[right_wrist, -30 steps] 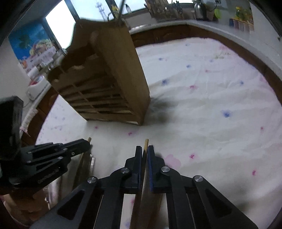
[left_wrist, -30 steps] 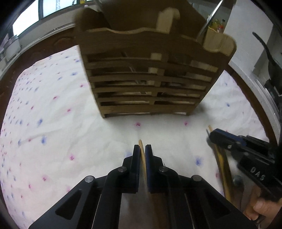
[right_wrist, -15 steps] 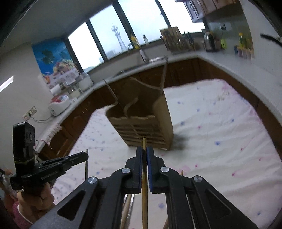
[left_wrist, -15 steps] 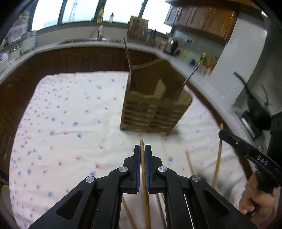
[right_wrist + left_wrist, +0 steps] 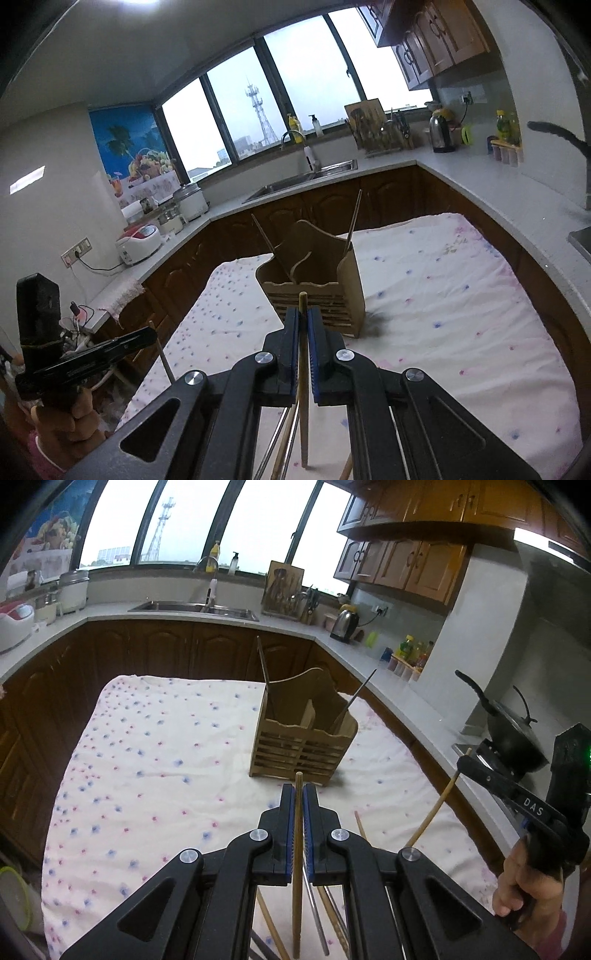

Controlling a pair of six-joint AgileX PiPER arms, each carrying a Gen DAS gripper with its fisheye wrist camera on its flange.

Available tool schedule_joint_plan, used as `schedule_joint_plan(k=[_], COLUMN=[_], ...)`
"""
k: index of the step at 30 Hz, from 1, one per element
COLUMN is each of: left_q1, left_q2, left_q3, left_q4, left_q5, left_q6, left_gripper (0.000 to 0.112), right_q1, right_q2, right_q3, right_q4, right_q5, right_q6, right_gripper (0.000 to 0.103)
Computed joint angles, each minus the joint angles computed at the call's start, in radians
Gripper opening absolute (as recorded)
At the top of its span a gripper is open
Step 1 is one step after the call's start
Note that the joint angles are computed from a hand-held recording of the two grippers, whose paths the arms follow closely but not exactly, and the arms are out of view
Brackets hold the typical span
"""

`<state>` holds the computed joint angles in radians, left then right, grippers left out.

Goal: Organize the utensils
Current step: 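Lift both wooden chopsticks and carry them over the wooden utensil holder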

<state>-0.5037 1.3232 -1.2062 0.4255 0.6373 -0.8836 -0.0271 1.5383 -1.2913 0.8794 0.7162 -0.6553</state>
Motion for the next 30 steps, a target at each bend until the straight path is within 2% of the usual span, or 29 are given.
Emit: schedule_joint_plan(k=[10,30], left_q1=[-0.054,-0.007], left_q2=[-0.041,-0.041], left_q3=[0.006,-0.006], left_q4=[0.108,0.129], left_q5=[0.032,-0.022], left_q6=[-0.097,-0.090], left_gripper=[0.002,0.002], right_q1=[-0.015,-0.013], right_q2=[-0.034,-0.008], right_q3=[0.013,-0.047], right_q4=[0.008,0.017], right_q5=[-0.002,-0.030], right_q6=[-0.006,-0.005], right_gripper=[0.005,0.005])
